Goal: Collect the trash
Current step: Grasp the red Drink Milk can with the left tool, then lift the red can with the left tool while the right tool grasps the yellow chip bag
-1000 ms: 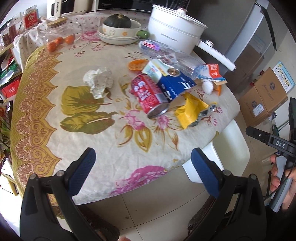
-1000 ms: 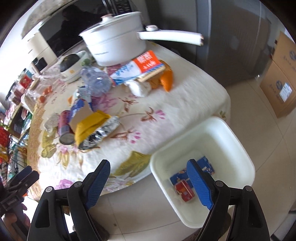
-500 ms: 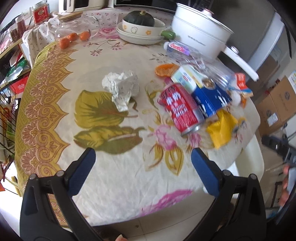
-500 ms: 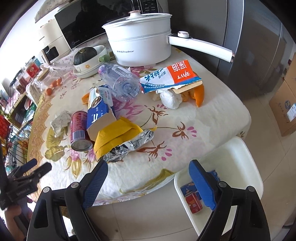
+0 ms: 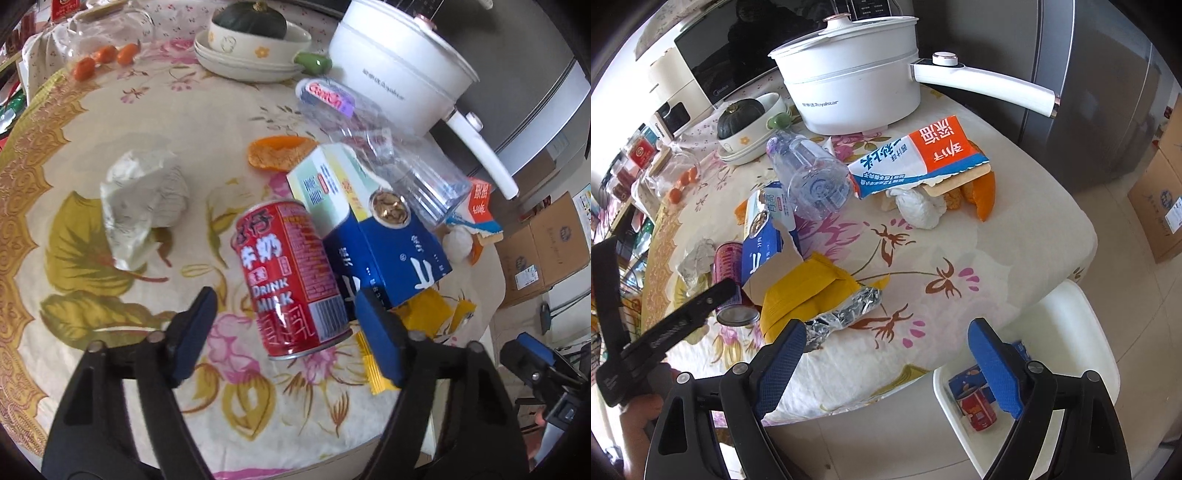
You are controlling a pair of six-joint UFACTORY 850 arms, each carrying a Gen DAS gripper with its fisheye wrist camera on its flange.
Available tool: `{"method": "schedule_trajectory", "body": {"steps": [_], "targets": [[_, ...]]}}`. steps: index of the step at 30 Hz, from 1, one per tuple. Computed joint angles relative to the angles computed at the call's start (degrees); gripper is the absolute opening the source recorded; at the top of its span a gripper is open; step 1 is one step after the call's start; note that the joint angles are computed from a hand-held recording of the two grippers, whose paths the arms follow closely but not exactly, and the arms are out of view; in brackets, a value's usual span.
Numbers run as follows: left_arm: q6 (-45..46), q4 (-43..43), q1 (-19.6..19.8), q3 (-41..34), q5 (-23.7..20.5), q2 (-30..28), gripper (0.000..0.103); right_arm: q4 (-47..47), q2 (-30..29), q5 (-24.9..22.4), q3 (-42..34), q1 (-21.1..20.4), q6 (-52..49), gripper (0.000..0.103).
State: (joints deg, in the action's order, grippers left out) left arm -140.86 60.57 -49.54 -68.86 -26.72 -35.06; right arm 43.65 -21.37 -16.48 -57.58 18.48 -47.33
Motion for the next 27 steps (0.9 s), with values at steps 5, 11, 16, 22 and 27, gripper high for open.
{"method": "schedule_trajectory", "body": {"steps": [5, 11, 16, 22, 27], "targets": [[-8.81, 5.55, 0.9, 1.66, 3.56, 0.19, 0.055, 0.01, -0.15, -0.72, 0.07, -0.38, 0.33, 0.091], [-13.72, 10.2, -0.09, 3.98, 2.15, 2.22, 0.052, -1.34, -0.47, -0.16, 0.42, 0.31, 1.92, 0.091], [-10.91, 10.22, -1.36, 6.08, -0.11, 4.86, 0.052, 0.09, -1.32, -0.65, 0.11, 1.43, 1.64, 0.091], [-11.72, 10.18, -3.11, 10.28, -1.67, 8.3, 0.052, 4.26, -2.76, -1.51, -0.62, 3.41, 0.17, 0.091], [-12.05, 9.2, -4.51, 13.29, -3.65, 10.82, 0.052, 9.45, -3.49, -1.01, -0.91, 5.22, -2.91, 0.091]]}}
